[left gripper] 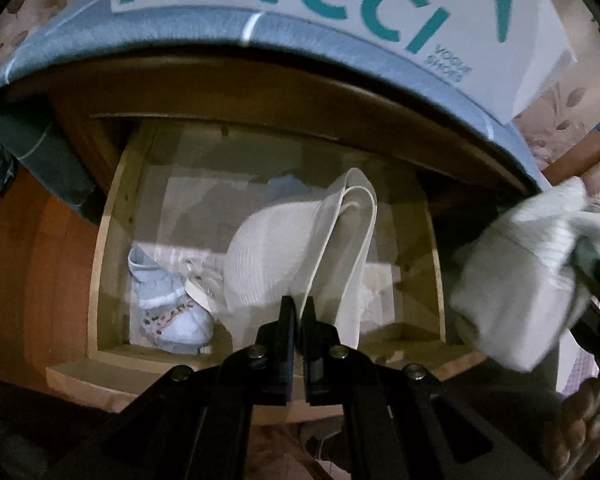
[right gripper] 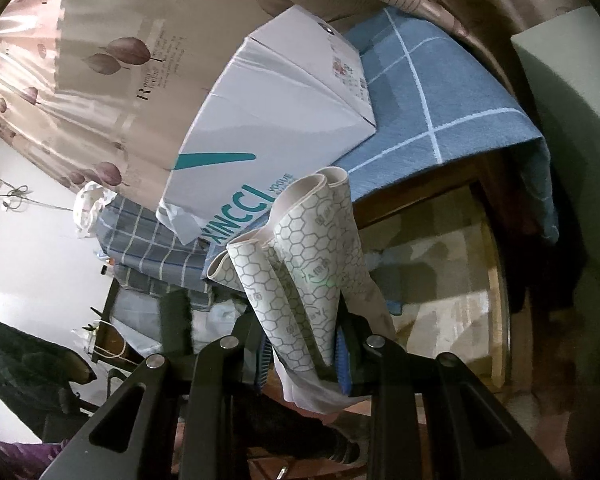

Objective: Take underwear out of drawer
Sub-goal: 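Grasp the cream bra strap with the left gripper and lift it out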

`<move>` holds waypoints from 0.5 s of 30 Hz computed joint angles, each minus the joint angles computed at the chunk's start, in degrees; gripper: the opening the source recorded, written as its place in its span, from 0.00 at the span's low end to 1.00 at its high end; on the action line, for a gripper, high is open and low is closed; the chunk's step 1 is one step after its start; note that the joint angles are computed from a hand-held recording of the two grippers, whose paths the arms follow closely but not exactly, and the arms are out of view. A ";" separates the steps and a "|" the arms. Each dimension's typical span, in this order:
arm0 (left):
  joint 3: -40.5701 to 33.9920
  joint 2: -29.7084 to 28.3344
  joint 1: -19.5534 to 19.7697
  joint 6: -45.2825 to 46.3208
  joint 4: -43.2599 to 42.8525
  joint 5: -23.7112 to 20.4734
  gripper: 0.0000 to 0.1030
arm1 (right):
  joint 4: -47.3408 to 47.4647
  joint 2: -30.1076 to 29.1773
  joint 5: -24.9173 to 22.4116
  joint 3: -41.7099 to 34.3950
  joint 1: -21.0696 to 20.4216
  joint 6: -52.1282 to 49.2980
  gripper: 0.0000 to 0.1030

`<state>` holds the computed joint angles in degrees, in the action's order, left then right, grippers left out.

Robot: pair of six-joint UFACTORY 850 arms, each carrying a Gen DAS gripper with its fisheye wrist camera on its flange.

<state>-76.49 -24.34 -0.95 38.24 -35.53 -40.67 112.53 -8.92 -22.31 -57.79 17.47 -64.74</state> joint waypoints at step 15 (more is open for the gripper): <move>0.35 4.94 1.63 8.28 -8.47 -1.84 0.02 | -12.19 -2.05 2.27 -2.17 0.41 12.32 0.25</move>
